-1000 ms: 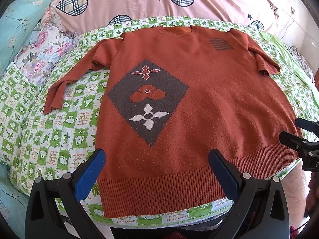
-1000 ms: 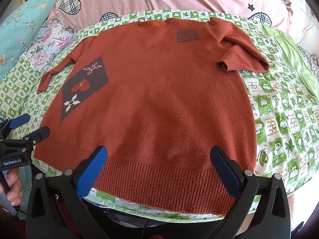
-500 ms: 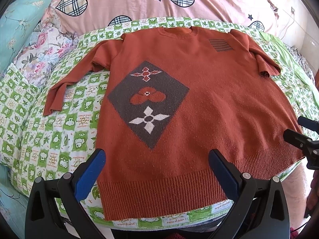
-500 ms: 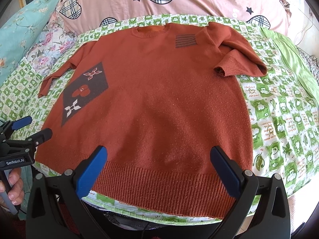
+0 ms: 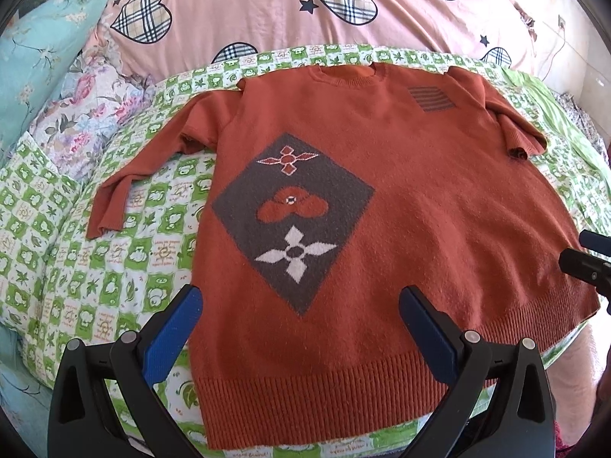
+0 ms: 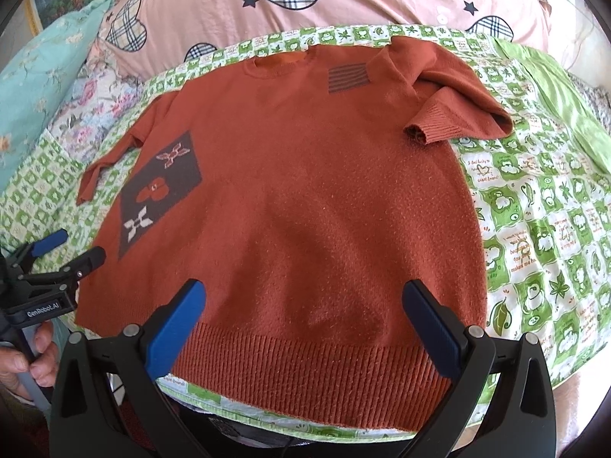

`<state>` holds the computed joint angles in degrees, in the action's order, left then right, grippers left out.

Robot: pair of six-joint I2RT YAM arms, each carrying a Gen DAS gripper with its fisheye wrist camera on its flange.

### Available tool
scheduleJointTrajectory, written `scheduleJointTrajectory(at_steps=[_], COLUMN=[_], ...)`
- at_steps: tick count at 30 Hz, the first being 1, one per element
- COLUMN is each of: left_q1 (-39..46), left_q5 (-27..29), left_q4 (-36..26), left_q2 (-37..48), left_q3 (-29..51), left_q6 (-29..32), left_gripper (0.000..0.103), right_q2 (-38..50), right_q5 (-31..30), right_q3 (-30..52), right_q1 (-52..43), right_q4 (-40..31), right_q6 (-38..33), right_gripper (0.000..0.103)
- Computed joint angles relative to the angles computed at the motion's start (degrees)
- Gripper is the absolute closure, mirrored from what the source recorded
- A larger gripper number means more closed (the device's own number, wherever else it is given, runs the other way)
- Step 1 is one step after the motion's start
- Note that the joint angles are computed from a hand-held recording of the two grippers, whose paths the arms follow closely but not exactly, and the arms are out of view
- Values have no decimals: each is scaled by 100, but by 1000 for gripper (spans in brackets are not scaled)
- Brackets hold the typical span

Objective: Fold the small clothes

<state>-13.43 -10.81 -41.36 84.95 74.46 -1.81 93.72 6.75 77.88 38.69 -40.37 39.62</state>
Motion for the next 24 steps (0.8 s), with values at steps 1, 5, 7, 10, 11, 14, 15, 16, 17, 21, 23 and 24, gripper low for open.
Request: scheduleJointTrajectory(at_steps=[1,5,7,10,11,14,15,16,17,21,23,24], left_q1=[20,84,113,145,167,143,133,127,128,76,66,63], left_q5=[49,203,296,415,508,483,458,463,495,419,397,377], left_q4=[-39,-171,-258,-307,-352,-452,-478,-490,-489,-525,-539,-555], left_q2=[49,280,407,549,618,795,842,888,905,1018,1071,1108], left_q3=[54,289,423,600,689,914,975,1036,1061,1236,1325,1386], left_q6=[-11,-53,-52,-20,-2,-40,-45,-50,-54,35,62,77], left_gripper=[0,0,0,0,0,0,0,0,0,0,0,0], right_q2=[-22,-39,-22,-23,-20,-1,4,14,22,97,131,161], right_q5=[-28,-173,-267,-365,-368,-367,-379,-392,-396,-468,-516,-571], right_q3=[-36,-115,-134,-164,-156,-95,-79,-55,-44,39,57,63], right_q1=[-42,-246,-336,-479,-522,-661,-701,-752,-787,-1002,-1144,-1277], right_q4=[44,117,127,169,172,172,181,186,195,212,247,294], right_q6=[1,16,21,-4,-22,-120,-138,-154,-177,-286,-341,-359], right_gripper=[7,21,25,27,27,27,27,27,27,28,31,33])
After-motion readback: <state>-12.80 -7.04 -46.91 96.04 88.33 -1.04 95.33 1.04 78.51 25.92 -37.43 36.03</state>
